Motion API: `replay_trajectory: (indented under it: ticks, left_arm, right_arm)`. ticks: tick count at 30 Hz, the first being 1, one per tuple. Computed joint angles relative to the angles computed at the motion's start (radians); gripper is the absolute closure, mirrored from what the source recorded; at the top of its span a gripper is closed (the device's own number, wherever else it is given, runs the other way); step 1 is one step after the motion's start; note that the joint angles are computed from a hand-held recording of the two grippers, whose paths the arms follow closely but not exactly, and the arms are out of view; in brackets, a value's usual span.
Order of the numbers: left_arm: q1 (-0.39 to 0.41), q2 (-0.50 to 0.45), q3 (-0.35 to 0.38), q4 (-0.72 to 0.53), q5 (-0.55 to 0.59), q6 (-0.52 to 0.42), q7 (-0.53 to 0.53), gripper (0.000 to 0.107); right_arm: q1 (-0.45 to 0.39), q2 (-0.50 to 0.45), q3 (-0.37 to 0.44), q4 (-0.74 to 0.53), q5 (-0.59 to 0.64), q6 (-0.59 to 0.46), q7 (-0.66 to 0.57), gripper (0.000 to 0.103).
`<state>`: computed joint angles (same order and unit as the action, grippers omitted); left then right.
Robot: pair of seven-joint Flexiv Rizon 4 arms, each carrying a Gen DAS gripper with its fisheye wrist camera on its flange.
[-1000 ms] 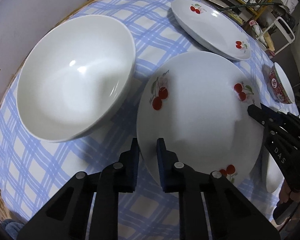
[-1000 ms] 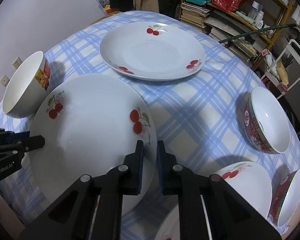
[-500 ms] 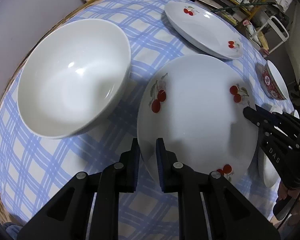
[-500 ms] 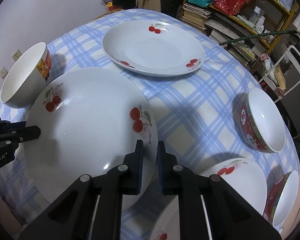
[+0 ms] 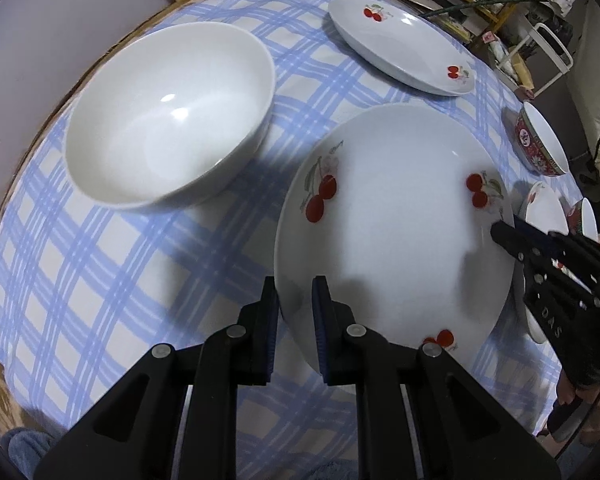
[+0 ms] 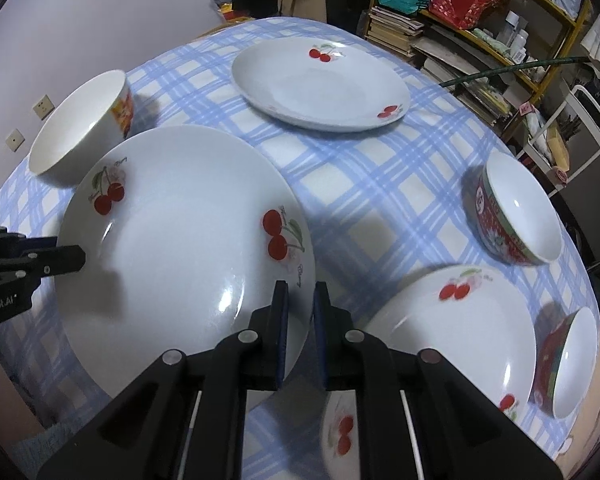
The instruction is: Organize plates and bowls
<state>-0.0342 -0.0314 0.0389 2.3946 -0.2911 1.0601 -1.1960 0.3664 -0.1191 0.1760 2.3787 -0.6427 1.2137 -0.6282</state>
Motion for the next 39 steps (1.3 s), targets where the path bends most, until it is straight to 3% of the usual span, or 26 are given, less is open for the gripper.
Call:
replay_trajectory:
  ticks: [12,17,22,39]
  left_arm:
    - [-0.002,0.052,0.007,0.02,0.045,-0.091,0.026,0.091]
    - [-0.002,0.071,0.008,0.023,0.105,-0.117,-0.021,0.091]
    - [0.003,0.072,0.015,0.022,0.078,-0.152,-0.018,0.091]
    - [-0.012,0.025,-0.005,-0.007,0.093,-0.124,-0.045,0.091]
  right_arm:
    - [0.023,0.076,0.055,0.058,0.076,-0.086,0.049,0.09]
    - [0.027,0.11,0.075,0.075,0.14,-0.093,0.043,0.09]
    - [0.039,0.112,0.085,0.075,0.136,-0.123,0.054,0.09]
    - [0.053,0.082,0.08,0.059,0.191,-0.159,0.067,0.09]
